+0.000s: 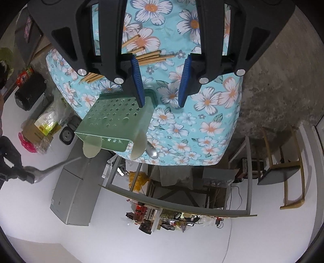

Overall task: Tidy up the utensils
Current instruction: 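Lower the metal spoon into the green holder and open the right tool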

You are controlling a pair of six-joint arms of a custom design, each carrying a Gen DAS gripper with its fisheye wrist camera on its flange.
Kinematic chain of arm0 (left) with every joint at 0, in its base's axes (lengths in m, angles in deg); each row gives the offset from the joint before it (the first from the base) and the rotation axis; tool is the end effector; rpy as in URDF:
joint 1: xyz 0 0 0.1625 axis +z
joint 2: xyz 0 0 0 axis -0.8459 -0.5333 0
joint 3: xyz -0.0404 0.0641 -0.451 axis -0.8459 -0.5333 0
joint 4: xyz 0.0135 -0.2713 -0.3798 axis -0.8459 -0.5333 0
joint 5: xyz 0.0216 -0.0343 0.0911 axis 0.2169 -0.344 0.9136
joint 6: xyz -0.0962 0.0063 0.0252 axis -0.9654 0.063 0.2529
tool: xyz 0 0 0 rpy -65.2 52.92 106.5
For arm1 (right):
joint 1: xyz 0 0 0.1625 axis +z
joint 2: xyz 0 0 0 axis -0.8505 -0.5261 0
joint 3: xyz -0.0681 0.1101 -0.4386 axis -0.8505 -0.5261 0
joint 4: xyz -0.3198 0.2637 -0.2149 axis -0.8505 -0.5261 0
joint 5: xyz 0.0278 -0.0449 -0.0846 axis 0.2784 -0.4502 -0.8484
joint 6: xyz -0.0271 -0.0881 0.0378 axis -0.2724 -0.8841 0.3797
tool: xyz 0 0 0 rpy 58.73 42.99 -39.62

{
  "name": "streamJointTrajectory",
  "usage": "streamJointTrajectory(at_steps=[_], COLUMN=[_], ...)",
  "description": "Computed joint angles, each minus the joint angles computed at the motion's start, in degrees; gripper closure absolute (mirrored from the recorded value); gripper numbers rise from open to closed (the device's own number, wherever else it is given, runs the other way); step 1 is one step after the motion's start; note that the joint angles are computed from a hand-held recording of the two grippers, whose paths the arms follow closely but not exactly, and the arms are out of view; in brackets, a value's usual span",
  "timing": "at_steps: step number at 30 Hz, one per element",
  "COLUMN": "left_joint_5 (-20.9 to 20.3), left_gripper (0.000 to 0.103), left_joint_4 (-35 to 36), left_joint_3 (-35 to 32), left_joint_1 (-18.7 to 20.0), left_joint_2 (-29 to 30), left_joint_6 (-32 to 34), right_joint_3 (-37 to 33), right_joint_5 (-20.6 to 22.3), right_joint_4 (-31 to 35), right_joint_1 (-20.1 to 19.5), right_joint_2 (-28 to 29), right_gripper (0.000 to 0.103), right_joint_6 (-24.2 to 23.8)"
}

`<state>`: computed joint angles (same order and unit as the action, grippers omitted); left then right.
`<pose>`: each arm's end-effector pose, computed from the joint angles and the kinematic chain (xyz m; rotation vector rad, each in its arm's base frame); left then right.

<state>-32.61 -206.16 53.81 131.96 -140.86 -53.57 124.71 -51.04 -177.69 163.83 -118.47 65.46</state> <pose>-0.0396 -0.7474 0.3133 0.6379 2.4960 -1.1013 0.3398 -0.7677 0.2407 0.4388 -2.7831 1.3080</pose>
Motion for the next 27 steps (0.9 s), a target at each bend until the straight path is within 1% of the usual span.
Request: streamJointTrajectory(at_steps=[6,12,13,17,21,25,26,27], left_joint_5=[-0.68,-1.21,-1.19,-1.23,-1.14,-1.22,-1.16,-1.07], left_gripper=[0.071,0.070,0.070,0.070,0.070,0.070,0.069,0.068], left_joint_4=[0.71,1.27,1.38,1.57,1.77,1.85,1.91,2.03], left_joint_3=[-0.49,-0.82,-0.90,-0.87,-0.99,-1.05,-1.07,-1.10], left_joint_1=[0.74,1.45,1.55,2.03,2.28,2.41,2.40,2.40], left_joint_2=[0.62,0.98,1.02,1.04,1.14,1.20,1.18,1.21], left_joint_6=[-0.07,-0.57,-0.75,-1.32,-1.51,-1.70,-1.70,-1.73], right_joint_3=[-3.28,-8.95,-10.30,-13.86,-16.22,-17.00,-16.78,-16.63], right_joint_5=[-2.51,-2.94,-3.64,-6.09,-5.27,-5.42,-5.29,-5.25], right_joint_4=[5.88,13.77,15.16,17.35,20.37,21.13,20.82,20.64], right_joint_1=[-0.33,-2.03,-2.24,-2.61,-3.41,-3.74,-3.79,-3.74], right_joint_2=[1.92,5.03,5.81,8.05,9.56,10.19,10.06,9.91], right_gripper=[0.099,0.099,0.099,0.098,0.097,0.095,0.093,0.085], right_joint_6=[3.36,9.46,10.66,12.06,14.56,16.35,16.63,16.76])
